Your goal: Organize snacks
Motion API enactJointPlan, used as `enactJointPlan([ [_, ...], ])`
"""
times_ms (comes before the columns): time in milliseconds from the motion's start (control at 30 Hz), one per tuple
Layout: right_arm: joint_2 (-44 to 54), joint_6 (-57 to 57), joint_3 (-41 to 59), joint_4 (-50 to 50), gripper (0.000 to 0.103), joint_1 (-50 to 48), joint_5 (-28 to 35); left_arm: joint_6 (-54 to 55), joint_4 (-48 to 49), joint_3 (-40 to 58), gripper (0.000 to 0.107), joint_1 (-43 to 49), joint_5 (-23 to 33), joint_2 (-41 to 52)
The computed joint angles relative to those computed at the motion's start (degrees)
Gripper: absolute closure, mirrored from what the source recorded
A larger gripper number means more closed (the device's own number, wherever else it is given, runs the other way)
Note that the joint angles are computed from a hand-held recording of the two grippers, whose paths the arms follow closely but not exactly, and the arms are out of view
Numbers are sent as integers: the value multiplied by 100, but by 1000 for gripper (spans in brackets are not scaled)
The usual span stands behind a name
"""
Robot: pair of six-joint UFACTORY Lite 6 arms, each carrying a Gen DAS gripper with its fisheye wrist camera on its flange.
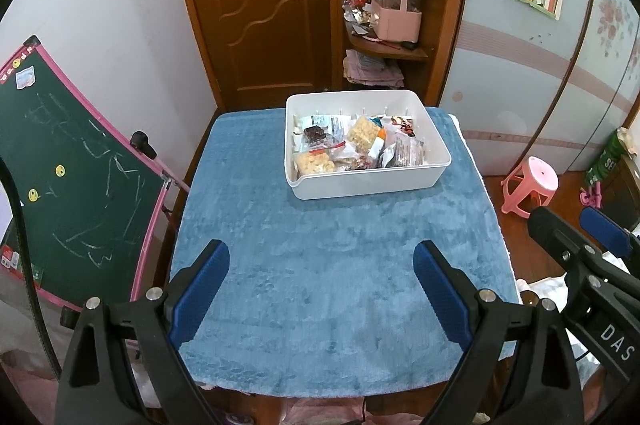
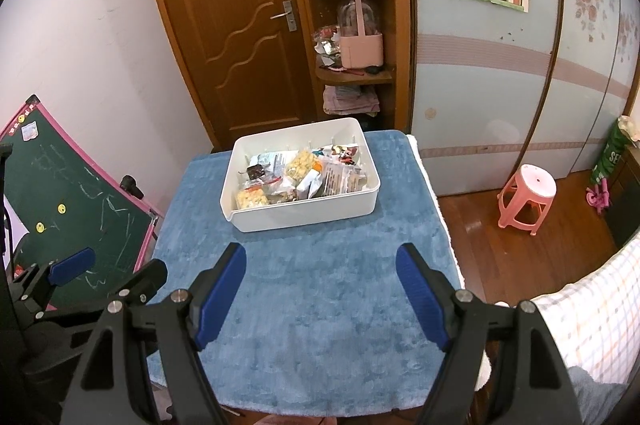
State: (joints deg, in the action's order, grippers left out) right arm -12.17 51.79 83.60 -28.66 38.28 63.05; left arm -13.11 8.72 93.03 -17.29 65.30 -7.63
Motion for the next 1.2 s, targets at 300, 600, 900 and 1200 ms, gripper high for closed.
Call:
enactJointPlan([
  [300, 436, -430, 387, 297, 25, -452, -219, 76, -64, 279, 14, 88, -13, 360],
  [600, 576, -432, 418, 331, 25, -499, -360, 264, -164, 393, 14, 110, -98, 594],
  [900, 725, -445, 486, 368, 25, -563, -432, 300, -188, 419, 14, 137, -90, 615],
  [1200, 730, -462, 496, 384, 25, -572, -421, 304, -211, 460, 14, 163, -59, 672],
])
